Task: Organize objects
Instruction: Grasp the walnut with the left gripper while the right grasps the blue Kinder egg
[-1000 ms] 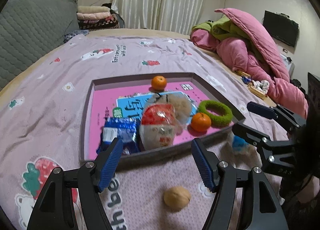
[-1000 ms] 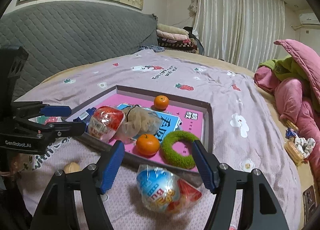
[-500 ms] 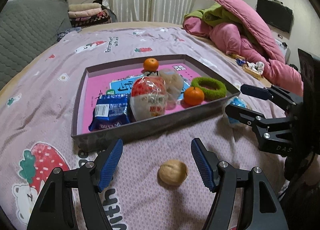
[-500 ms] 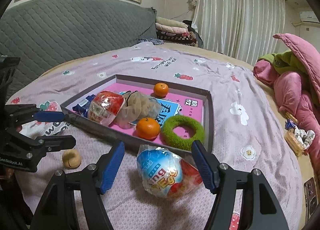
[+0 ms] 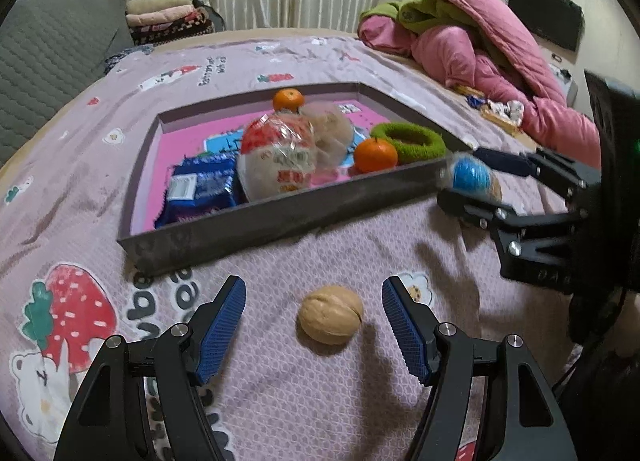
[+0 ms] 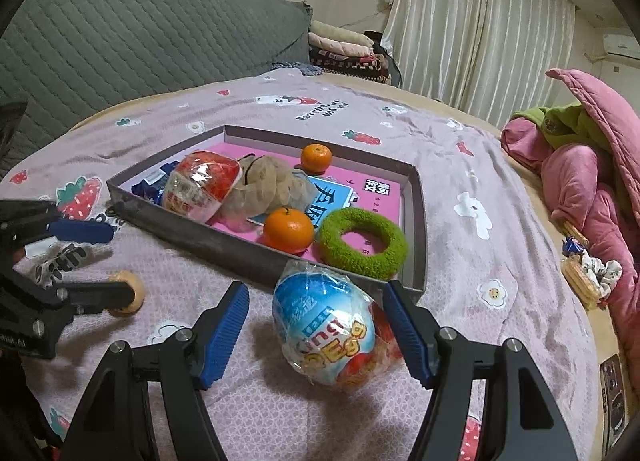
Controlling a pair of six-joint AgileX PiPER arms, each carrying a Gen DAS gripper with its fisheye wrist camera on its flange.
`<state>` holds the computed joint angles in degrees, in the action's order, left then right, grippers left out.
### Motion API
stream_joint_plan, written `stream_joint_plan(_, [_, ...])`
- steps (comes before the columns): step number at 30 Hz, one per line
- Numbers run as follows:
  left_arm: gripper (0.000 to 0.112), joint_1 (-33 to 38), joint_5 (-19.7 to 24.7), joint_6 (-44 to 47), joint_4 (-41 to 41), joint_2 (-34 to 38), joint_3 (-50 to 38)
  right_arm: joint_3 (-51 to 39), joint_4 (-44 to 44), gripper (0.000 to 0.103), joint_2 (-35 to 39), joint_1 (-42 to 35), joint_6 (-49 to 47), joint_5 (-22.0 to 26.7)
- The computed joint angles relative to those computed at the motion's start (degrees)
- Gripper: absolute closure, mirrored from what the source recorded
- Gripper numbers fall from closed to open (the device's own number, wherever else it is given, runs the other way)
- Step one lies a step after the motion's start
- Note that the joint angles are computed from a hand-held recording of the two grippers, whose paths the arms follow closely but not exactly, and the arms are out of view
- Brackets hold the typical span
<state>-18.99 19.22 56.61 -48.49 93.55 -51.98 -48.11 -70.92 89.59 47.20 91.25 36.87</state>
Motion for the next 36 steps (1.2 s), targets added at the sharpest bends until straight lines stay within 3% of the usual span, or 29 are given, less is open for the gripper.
stream_joint_plan(11, [0.040,-1.04,-1.46,-0.93,-0.63,3.16,-0.31,0.10,1.45,0.034,0.83,-2.71,-0.47,-1.40])
stream_joint_plan(16, [0.065,-1.22,-2.28,0.54,-2.29,3.26,-0.08,0.03,1.15,0.034,1.19,-2.93,-0.47,-1.65])
stream_joint_plan(21, [0.077,-1.35,-1.40,0.34,-1.62,3.22,-0.36,0.33,1.59,0.040,0.99,-3.27,-0.88,-1.91])
stream_joint_plan(23, [0.077,-1.76,-1.79,-0.30,-0.61,3.16,-0.25,0.25,2.10,0.046,0.88,-3.29,-1.29,-1.40])
stream_joint_plan(26, [0.077,-2.20,-1.80,-2.49,2.12,3.14,-0.62,0.34,2.89,0.046,0.40,-4.00,-2.00,-2.28])
stream_joint_plan(31, [0.077,-0.82,0.53,-0.67,-0.57,3.21,-1.70,1.61,1.68,0.047,-1.66,-5.40,0.67,-5.55])
stream_joint_plan(36, [0.077,0.52,1.16,3.93,-5.87,1.64,-2.46,2.53,-5.46,0.047,-4.99,-4.90,8.19,-6.76])
